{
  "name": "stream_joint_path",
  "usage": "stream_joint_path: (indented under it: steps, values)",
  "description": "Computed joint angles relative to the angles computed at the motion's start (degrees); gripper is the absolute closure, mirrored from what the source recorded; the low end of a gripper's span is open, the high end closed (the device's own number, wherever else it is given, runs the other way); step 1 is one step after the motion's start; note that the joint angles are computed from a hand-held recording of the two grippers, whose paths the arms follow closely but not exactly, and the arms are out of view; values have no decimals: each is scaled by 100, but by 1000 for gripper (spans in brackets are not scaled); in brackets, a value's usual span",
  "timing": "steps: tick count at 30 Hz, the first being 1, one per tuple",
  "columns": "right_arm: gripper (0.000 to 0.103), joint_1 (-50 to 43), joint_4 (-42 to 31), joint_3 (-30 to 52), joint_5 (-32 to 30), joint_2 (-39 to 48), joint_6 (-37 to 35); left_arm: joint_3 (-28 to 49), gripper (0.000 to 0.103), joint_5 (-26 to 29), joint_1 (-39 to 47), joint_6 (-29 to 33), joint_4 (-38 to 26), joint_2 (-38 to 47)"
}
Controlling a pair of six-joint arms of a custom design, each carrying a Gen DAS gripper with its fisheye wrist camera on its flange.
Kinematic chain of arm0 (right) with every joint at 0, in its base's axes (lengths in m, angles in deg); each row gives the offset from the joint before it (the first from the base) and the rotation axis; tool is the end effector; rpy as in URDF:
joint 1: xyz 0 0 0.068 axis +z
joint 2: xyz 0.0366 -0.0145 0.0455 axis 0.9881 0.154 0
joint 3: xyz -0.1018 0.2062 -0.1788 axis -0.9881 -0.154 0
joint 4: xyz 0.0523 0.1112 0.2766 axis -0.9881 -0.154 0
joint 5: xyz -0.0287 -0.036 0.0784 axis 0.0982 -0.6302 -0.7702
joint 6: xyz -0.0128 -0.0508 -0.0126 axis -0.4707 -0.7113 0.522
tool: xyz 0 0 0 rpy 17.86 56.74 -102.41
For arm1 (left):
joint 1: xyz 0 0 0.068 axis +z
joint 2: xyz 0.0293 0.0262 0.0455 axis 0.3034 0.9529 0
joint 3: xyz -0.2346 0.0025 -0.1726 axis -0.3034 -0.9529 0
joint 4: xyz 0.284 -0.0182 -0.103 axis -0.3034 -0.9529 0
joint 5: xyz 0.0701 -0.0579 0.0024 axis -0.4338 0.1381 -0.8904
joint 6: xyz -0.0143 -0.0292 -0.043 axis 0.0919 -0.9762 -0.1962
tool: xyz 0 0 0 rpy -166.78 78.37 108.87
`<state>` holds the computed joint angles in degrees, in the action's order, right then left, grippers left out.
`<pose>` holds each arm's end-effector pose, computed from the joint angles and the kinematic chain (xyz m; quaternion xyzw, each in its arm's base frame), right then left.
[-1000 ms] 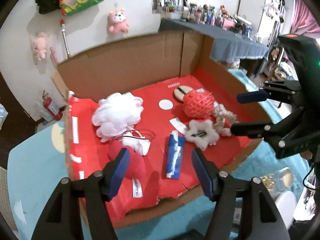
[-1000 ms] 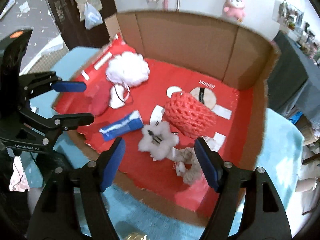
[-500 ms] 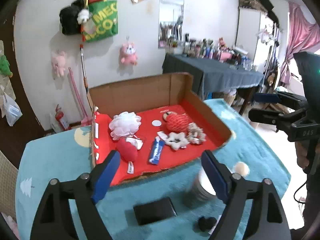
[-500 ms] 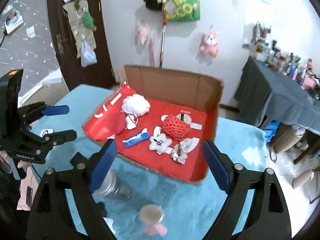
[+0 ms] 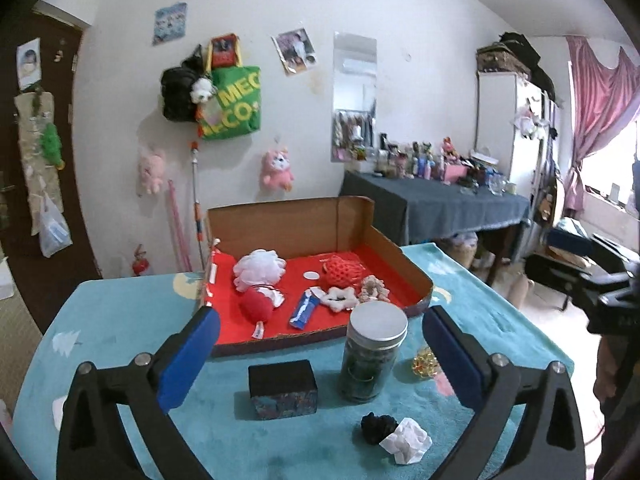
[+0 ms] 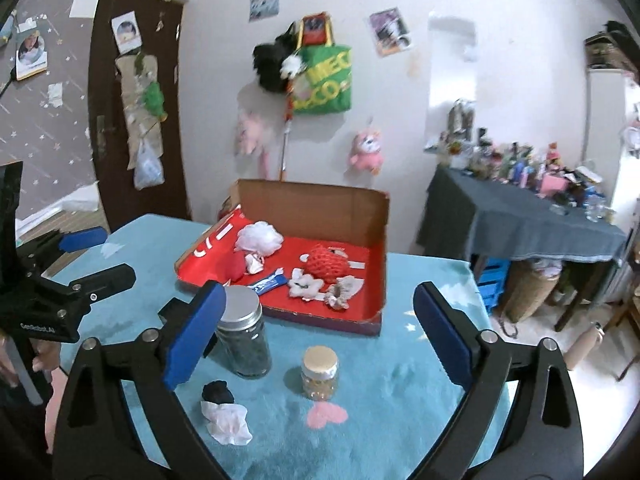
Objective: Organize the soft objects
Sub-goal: 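Move both tools back toward the black pom-pom and white cloth beside the jars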
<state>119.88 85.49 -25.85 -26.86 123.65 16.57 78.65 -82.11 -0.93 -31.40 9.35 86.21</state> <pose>0.2530 0.1965 0.1635 -0.2239 0.8088 0.1341 0.5270 0.1842 -0.0506 0.1414 -0.0144 0.8387 -0.0018 0.5444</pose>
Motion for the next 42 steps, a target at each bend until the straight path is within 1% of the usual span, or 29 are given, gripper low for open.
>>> stream_joint_path:
  steps: [3,6,8,10,12,13,14,17,20,23,26,30,33,38,40,42]
  values:
    - [4,202,629,-487,417,-12,188,-312,0,-435,-285,-227,340,-4]
    - [4,397,1327,-822,902,260,362,-555,0,-630,-411,-411,765,265]
    - [4,460,1706,-925,1056,553,483,-697,0,-658,-420,-616,1181,667]
    - [4,565,2076,-965,1253,957,630,-759,0,-571,-354,-746,1681,1248]
    - [4,611,2391,-929,1357,1376,682,-756,0,-481,-236,-807,2383,2111]
    - [4,642,2502,-893,1416,1579,709,-721,0,-399,-150,-823,2809,2673]
    - [4,669,2610,-850,1464,1791,743,-723,0,-375,-138,-855,3081,3016]
    - [4,702,2687,-663,1463,2317,849,-618,0,-163,29,-928,3857,4164]
    - [4,714,2754,-471,1419,2799,942,-481,0,62,218,-957,4386,5037]
    - [4,692,2673,-286,1272,3125,1026,-419,0,278,357,-943,4621,5435]
    - [4,666,2708,-212,1081,3347,1060,-406,0,360,419,-919,4838,5736]
    - [4,616,2554,-45,661,3548,1008,-386,0,545,621,-837,4942,5912]
    - [4,592,2329,169,312,3723,997,-351,0,636,798,-764,4883,5945]
    - [4,568,1731,603,-347,3952,971,-260,0,705,1033,-631,4663,5940]
    - [4,588,1449,770,-511,4008,929,-254,0,764,1099,-594,4644,5950]
    - [4,649,1191,926,-480,4088,892,-237,0,808,1140,-569,4554,5920]
